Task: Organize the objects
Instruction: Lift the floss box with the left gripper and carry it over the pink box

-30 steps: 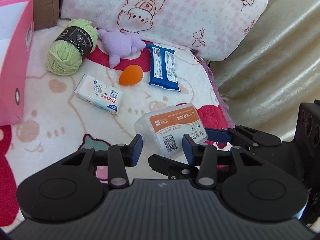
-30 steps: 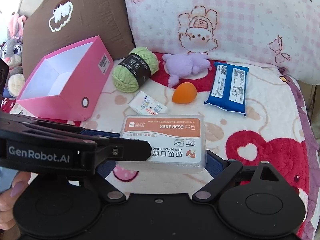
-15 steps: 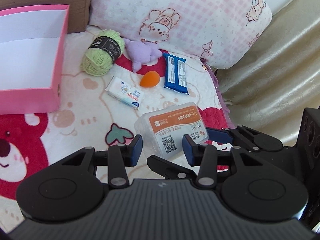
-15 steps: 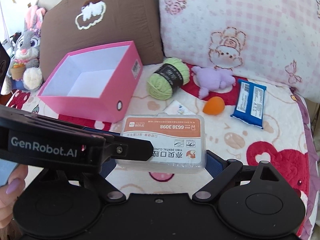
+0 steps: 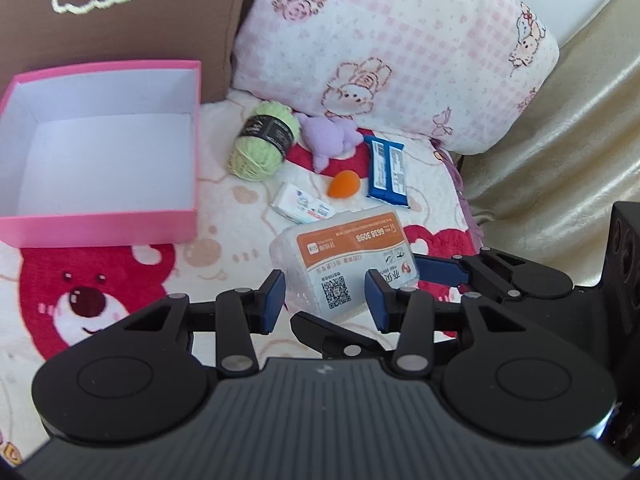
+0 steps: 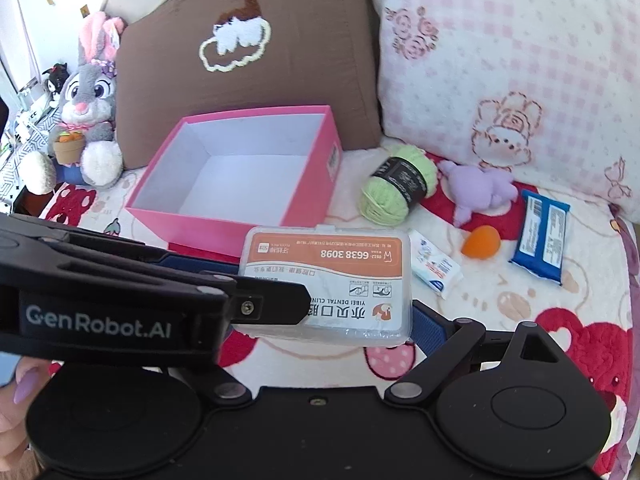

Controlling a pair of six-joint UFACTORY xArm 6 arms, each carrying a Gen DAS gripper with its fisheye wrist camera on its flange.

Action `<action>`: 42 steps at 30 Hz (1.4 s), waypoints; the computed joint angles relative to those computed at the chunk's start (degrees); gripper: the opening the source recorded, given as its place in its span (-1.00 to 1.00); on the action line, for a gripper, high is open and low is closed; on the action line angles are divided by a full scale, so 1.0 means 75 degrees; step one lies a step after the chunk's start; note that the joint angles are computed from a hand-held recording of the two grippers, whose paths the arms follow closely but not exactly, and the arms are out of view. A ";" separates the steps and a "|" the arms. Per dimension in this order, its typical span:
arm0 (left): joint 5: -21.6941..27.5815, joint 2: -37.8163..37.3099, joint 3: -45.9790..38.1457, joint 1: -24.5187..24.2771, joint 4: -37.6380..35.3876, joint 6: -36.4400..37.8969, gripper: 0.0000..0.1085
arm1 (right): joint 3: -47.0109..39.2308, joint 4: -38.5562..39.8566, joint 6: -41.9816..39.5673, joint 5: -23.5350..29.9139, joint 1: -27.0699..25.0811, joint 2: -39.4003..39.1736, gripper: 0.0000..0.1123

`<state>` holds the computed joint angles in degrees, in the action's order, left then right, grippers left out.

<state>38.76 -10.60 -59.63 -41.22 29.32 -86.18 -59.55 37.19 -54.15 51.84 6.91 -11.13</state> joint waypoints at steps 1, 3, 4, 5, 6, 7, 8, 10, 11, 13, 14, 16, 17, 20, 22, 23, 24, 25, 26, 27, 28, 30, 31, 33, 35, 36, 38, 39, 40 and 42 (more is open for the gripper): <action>0.0150 -0.0115 0.0009 -0.0015 -0.0023 0.0034 -0.23 | -0.0041 -0.0091 0.0071 0.0038 0.0089 -0.0044 0.68; 0.0409 -0.0414 0.0093 -0.0007 -0.0094 0.0078 -0.23 | -0.0192 -0.0221 0.0190 0.0170 0.0253 -0.0067 0.68; 0.0501 -0.0556 0.0145 0.0012 -0.0137 0.0085 -0.23 | -0.0305 -0.0260 0.0280 0.0273 0.0321 -0.0050 0.68; 0.0601 -0.0713 0.0202 0.0050 -0.0189 0.0124 -0.23 | -0.0413 -0.0282 0.0372 0.0375 0.0389 -0.0033 0.68; 0.0672 -0.0866 0.0274 0.0088 -0.0213 0.0129 -0.23 | -0.0509 -0.0290 0.0442 0.0447 0.0466 -0.0016 0.68; 0.0710 -0.1025 0.0368 0.0138 -0.0237 0.0115 -0.23 | -0.0610 -0.0276 0.0509 0.0512 0.0538 0.0018 0.68; 0.0715 -0.1191 0.0476 0.0206 -0.0285 0.0137 -0.23 | -0.0723 -0.0253 0.0593 0.0568 0.0620 0.0072 0.68; 0.0693 -0.1554 0.0737 0.0387 -0.0446 0.0248 -0.23 | -0.0933 -0.0218 0.0832 0.0644 0.0781 0.0183 0.68; 0.0713 -0.1718 0.0834 0.0481 -0.0532 0.0344 -0.23 | -0.0986 -0.0218 0.0881 0.0615 0.0891 0.0202 0.68; 0.0859 -0.1932 0.0905 0.0619 -0.0591 0.0499 -0.23 | -0.1061 -0.0223 0.0983 0.0472 0.1132 0.0235 0.68; 0.0988 -0.2023 0.0908 0.0674 -0.0586 0.0583 -0.23 | -0.1126 -0.0213 0.1041 0.0426 0.1246 0.0277 0.68; 0.1229 -0.2151 0.0899 0.0768 -0.0524 0.0712 -0.23 | -0.1324 -0.0141 0.1142 0.0373 0.1441 0.0446 0.68; 0.1346 -0.2228 0.0910 0.0842 -0.0542 0.0813 -0.23 | -0.1440 -0.0084 0.1184 0.0370 0.1522 0.0551 0.68; 0.1507 -0.2417 0.1027 0.1164 -0.0735 0.1110 -0.23 | -0.1751 0.0052 0.1302 0.0335 0.1783 0.0895 0.68; 0.1483 -0.2526 0.1182 0.1419 -0.0840 0.1271 -0.23 | -0.1981 0.0130 0.1397 0.0319 0.1939 0.1174 0.68; 0.1424 -0.2592 0.1305 0.1553 -0.0855 0.1316 -0.24 | -0.2087 0.0179 0.1457 0.0289 0.2021 0.1326 0.68; 0.1328 -0.2679 0.1470 0.1678 -0.0849 0.1303 -0.23 | -0.2179 0.0229 0.1468 0.0259 0.2095 0.1470 0.68; 0.1240 -0.2733 0.1614 0.1793 -0.0872 0.1306 -0.23 | -0.2269 0.0213 0.1489 0.0198 0.2193 0.1616 0.68; 0.1132 -0.2771 0.1768 0.1926 -0.0908 0.1341 -0.23 | -0.2359 0.0167 0.1487 0.0152 0.2291 0.1762 0.68; 0.1023 -0.2841 0.1931 0.2068 -0.0965 0.1377 -0.23 | -0.2455 0.0165 0.1442 0.0122 0.2366 0.1926 0.68; 0.0890 -0.2906 0.2097 0.2227 -0.1043 0.1436 -0.23 | -0.2555 0.0185 0.1424 0.0091 0.2450 0.2096 0.68; 0.0628 -0.3002 0.2396 0.2558 -0.1208 0.1664 -0.23 | -0.2757 0.0190 0.1389 -0.0002 0.2619 0.2426 0.68; 0.0499 -0.3021 0.2519 0.2730 -0.1293 0.1788 -0.24 | -0.2872 0.0202 0.1356 -0.0048 0.2698 0.2594 0.68; 0.0248 -0.2974 0.2711 0.3102 -0.1492 0.2183 -0.23 | -0.3217 0.0183 0.1326 -0.0086 0.2846 0.3018 0.68; -0.0045 -0.2914 0.2916 0.3459 -0.1700 0.2514 -0.23 | -0.3678 0.0099 0.1324 -0.0034 0.2980 0.3502 0.68; -0.0226 -0.2858 0.3024 0.3656 -0.1793 0.2659 -0.23 | -0.3937 0.0060 0.1372 0.0028 0.3032 0.3761 0.68; -0.0672 -0.2753 0.3258 0.3991 -0.1931 0.2891 -0.23 | -0.4382 -0.0010 0.1385 0.0037 0.3142 0.4236 0.68; -0.0909 -0.2673 0.3355 0.4147 -0.1990 0.3006 -0.23 | -0.4522 -0.0007 0.1309 -0.0018 0.3184 0.4409 0.68; -0.1113 -0.2583 0.3426 0.4268 -0.2030 0.3112 -0.24 | -0.4701 -0.0012 0.1242 -0.0024 0.3209 0.4608 0.68; -0.1496 -0.2353 0.3552 0.4510 -0.2094 0.3338 -0.23 | -0.5232 -0.0042 0.1216 0.0200 0.3209 0.5096 0.68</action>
